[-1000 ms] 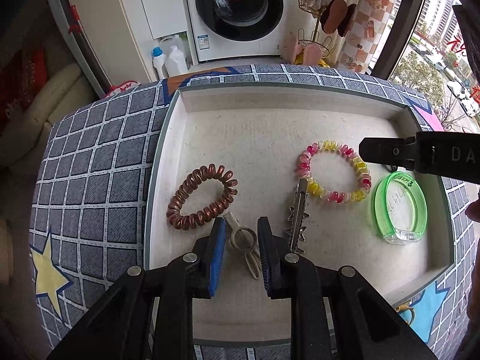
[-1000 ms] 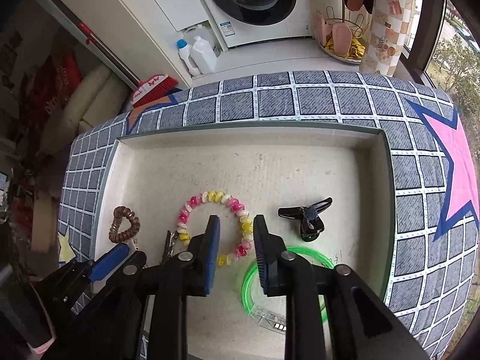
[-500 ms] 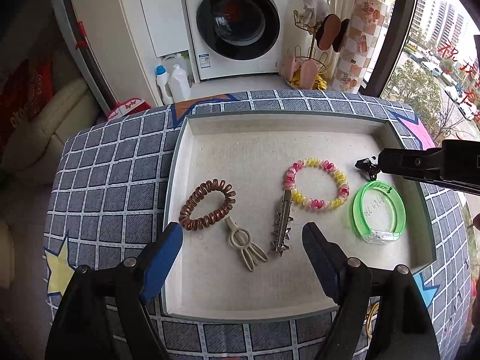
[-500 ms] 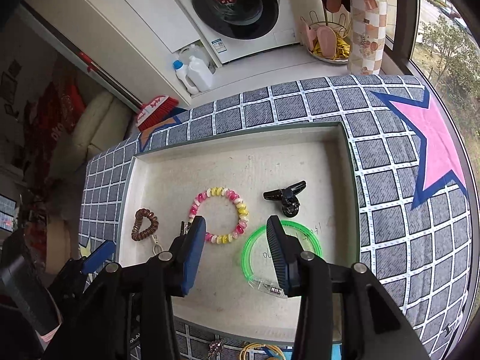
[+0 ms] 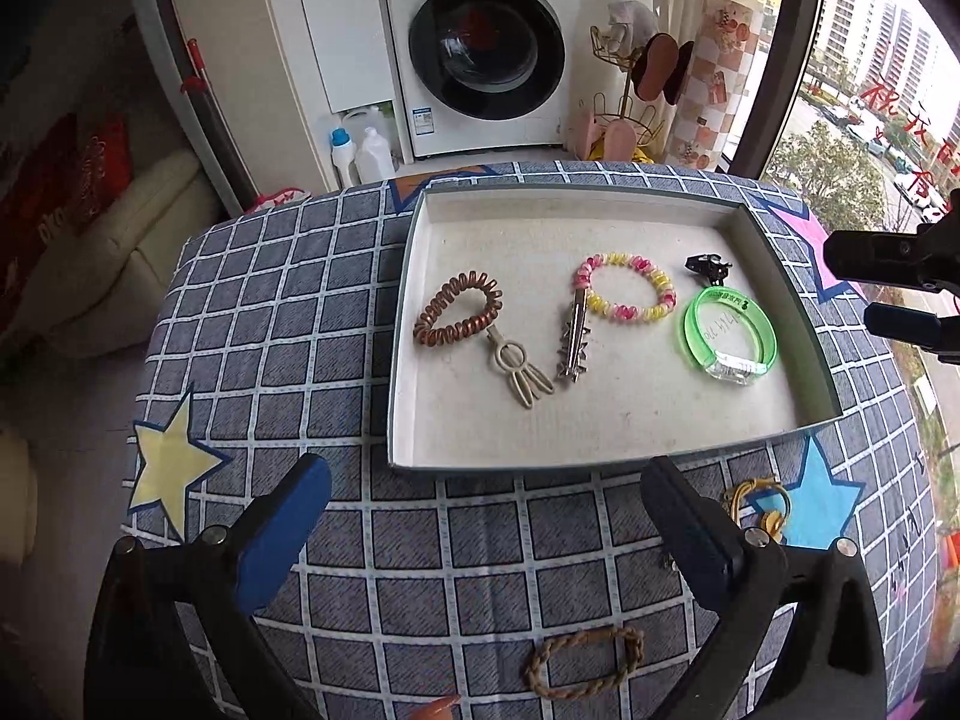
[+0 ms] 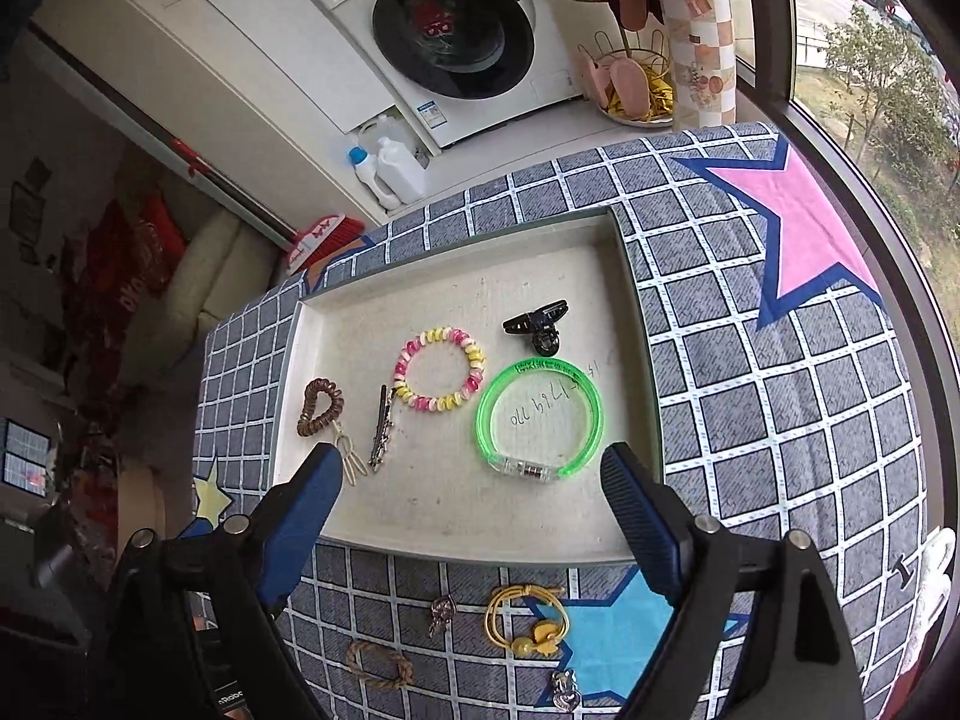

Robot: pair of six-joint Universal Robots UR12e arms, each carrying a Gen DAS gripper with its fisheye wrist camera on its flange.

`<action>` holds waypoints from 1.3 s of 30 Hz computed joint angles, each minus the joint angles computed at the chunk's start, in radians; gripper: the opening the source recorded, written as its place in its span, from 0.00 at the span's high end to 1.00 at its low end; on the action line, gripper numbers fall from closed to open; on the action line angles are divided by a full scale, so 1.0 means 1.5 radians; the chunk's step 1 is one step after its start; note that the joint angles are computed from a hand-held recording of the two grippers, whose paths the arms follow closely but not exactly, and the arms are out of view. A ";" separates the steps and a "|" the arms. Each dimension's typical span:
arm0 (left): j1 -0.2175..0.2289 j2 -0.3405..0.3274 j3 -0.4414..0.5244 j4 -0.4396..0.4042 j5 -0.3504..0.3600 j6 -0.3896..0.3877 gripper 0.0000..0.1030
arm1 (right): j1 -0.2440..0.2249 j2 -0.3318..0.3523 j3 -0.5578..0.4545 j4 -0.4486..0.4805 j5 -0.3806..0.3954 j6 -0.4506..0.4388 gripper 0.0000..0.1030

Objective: Organize jewelry
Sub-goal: 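Lift both open tools out of the tray back over the table, then grasp the braided brown bracelet with the left tool while the right tool grasps the silver heart pendant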

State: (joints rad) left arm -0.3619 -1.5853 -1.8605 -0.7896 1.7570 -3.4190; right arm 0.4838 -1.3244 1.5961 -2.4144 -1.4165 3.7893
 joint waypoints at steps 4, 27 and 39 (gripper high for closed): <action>-0.004 0.020 -0.020 -0.013 0.015 -0.023 0.00 | 0.007 -0.020 0.022 -0.017 -0.011 0.007 0.00; -0.015 0.077 -0.105 -0.070 -0.084 -0.008 0.00 | 0.049 -0.104 0.135 0.139 -0.017 0.080 0.00; -0.022 0.055 -0.093 -0.072 -0.074 0.022 0.00 | 0.059 -0.097 0.131 0.179 -0.041 0.068 0.00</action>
